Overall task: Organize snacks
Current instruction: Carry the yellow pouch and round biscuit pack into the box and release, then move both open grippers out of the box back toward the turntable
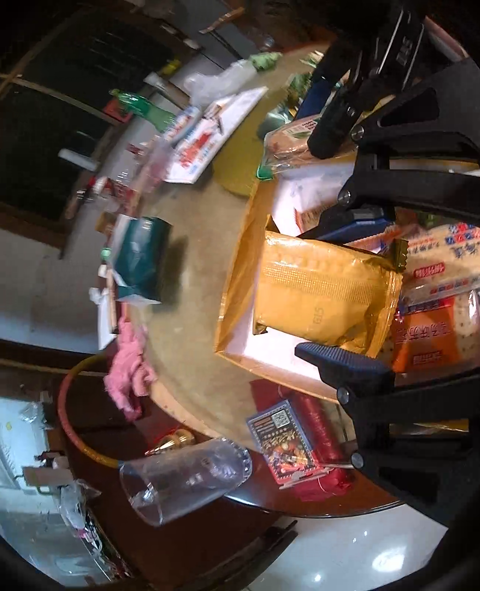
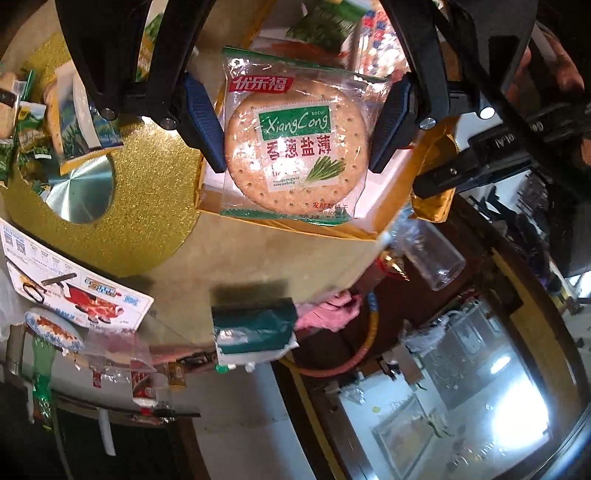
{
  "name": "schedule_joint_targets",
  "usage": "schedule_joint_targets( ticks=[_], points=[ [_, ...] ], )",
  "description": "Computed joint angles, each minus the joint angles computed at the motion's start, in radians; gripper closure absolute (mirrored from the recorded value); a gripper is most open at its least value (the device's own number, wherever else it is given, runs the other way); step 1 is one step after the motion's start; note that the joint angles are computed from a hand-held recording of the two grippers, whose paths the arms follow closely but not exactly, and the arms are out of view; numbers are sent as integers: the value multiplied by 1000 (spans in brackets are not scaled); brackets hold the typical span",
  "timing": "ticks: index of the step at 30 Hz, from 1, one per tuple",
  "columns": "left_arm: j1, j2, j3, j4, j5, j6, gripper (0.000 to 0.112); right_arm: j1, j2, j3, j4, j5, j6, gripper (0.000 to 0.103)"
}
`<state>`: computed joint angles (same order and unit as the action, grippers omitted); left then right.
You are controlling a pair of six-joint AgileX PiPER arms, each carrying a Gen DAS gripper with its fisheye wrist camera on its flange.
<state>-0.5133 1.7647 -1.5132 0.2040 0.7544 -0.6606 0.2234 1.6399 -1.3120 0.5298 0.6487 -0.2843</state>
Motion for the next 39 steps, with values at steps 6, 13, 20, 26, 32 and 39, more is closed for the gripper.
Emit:
schedule_joint_targets(
  ticks=[6,13,20,26,32,39],
  points=[
    [26,81,-27,-23,32,64,59,39,83,-58,-30,18,5,27],
    [132,100,1,-298,-1,226,38,73,158,-100,-179,-17,173,26],
    [99,-5,105,-347,-82,213,22,12,35,15,52,-67,-31,21],
    [-132,-212,311,215,-128,-373,22,-42,-165,185,136,-5,-162,21],
    [-580,-253,362,643,146,-873,22,-298,-483,539,254,172,-425,21],
    [-766,-147,291,634,91,-1016,22,-837,-607,734,223,275,-656,21]
  ],
)
